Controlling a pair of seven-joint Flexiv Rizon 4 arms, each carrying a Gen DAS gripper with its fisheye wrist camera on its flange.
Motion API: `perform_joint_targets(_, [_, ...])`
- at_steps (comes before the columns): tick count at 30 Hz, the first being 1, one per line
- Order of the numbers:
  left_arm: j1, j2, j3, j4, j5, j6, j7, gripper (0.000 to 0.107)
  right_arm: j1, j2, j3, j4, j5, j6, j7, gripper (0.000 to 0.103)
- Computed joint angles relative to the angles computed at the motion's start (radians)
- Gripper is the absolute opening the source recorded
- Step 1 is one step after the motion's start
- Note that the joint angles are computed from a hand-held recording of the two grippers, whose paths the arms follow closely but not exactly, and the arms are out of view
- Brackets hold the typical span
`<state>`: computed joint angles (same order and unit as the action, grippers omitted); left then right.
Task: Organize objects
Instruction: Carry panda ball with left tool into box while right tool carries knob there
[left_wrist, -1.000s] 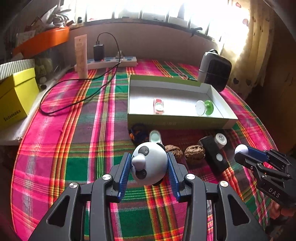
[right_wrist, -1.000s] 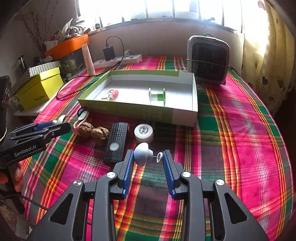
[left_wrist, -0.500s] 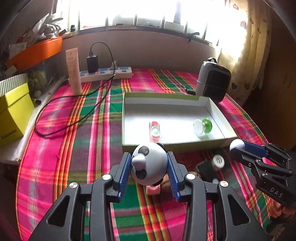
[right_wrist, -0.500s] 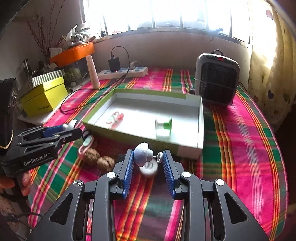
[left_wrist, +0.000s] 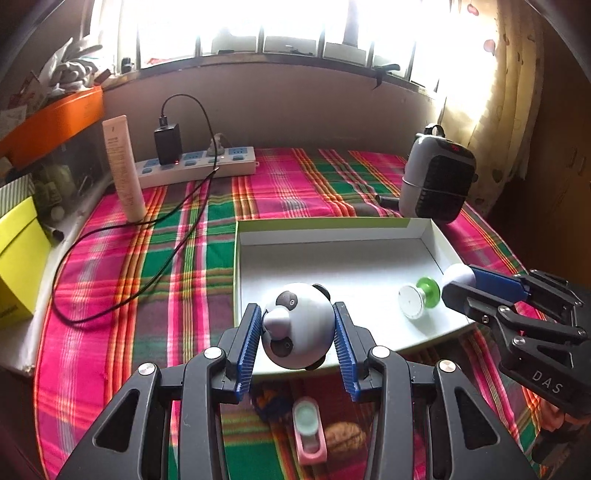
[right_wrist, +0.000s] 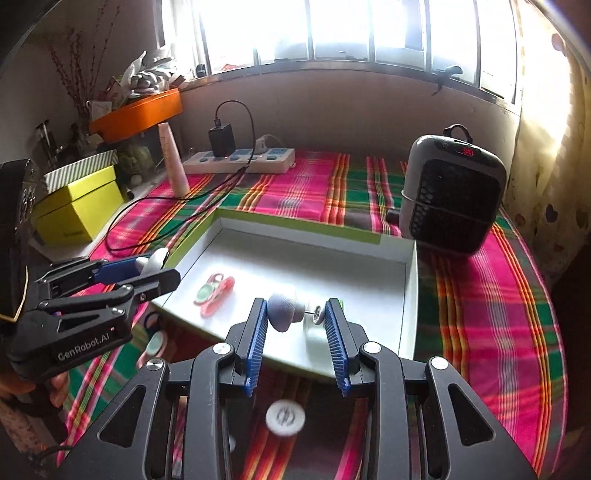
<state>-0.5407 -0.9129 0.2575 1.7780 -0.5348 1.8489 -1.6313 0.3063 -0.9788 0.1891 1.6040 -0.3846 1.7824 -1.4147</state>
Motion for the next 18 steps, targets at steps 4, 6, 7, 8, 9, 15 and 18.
perform_joint_targets(4, [-0.005, -0.024, 0.032, -0.046, -0.001, -0.047, 0.001, 0.037, -0.004, -0.025, 0.009, -0.053, -0.011, -0.046, -0.004, 0.033])
perform_joint_targets(6, [0.000, -0.034, 0.039, -0.068, 0.012, -0.064, -0.004, 0.037, -0.010, -0.040, 0.024, -0.089, -0.018, -0.089, -0.011, 0.033])
perform_joint_targets(7, [-0.001, -0.043, 0.050, -0.083, 0.015, -0.080, -0.010, 0.037, -0.010, -0.050, 0.029, -0.112, -0.020, -0.111, -0.016, 0.033])
perform_joint_targets(8, [0.003, -0.047, 0.052, -0.093, 0.023, -0.090, -0.016, 0.037, -0.006, -0.056, 0.027, -0.127, -0.016, -0.125, -0.019, 0.033])
perform_joint_targets(9, [0.010, -0.052, 0.051, -0.103, 0.034, -0.098, -0.021, 0.037, -0.002, -0.064, 0.028, -0.147, -0.012, -0.143, -0.023, 0.033])
perform_joint_targets(15, [0.032, -0.082, 0.074, -0.165, 0.093, -0.164, -0.074, 0.037, -0.031, -0.122, 0.114, -0.271, 0.019, -0.283, -0.096, 0.033])
perform_joint_targets(18, [0.048, -0.095, 0.076, -0.197, 0.128, -0.196, -0.097, 0.037, -0.014, -0.139, 0.110, -0.314, 0.049, -0.324, -0.121, 0.033])
